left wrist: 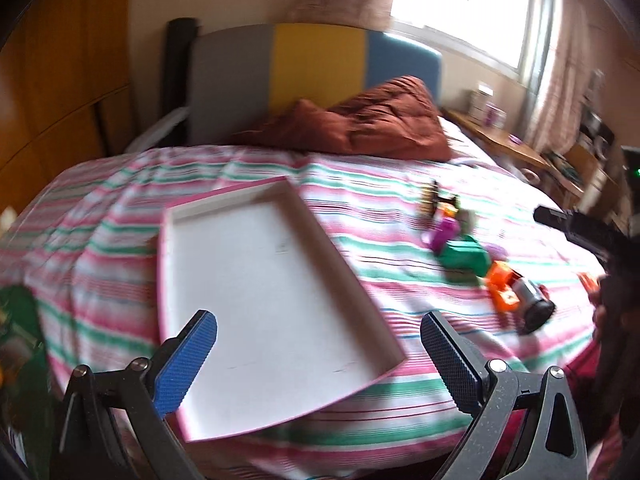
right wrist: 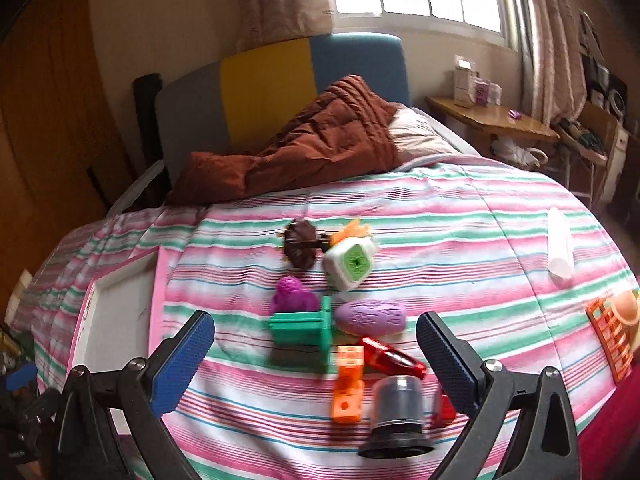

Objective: Organize rigid objects
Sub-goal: 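Grasp the orange block pair with the left gripper while the right grasps the black cup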

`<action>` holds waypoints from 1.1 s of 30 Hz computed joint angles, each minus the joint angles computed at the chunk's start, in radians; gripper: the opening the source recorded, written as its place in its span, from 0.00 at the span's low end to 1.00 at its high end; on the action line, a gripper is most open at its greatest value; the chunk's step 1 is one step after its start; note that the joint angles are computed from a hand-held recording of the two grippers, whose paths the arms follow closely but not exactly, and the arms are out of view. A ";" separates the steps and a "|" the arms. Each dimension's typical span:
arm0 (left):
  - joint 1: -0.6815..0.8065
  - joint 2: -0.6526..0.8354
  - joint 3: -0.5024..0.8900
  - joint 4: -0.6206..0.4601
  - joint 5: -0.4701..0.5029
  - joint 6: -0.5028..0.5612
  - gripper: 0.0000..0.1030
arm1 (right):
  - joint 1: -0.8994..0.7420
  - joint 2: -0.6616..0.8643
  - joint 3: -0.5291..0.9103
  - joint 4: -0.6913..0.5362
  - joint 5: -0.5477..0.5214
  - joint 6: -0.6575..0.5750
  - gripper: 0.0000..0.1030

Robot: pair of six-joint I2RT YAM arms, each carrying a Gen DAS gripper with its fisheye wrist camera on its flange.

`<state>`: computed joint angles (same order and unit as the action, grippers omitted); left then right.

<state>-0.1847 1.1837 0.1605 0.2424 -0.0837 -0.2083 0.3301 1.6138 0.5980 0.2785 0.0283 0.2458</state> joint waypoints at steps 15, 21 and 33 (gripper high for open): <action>-0.330 0.646 0.459 0.033 0.147 -0.058 0.75 | -0.395 0.037 -0.037 0.039 -0.365 0.097 1.00; -0.366 0.833 0.662 -0.027 0.179 -0.117 0.75 | -0.416 0.043 -0.055 0.085 -0.416 0.107 1.00; -0.375 1.040 0.895 -0.111 0.230 -0.150 0.24 | -0.436 0.058 -0.051 0.095 -0.451 0.121 1.00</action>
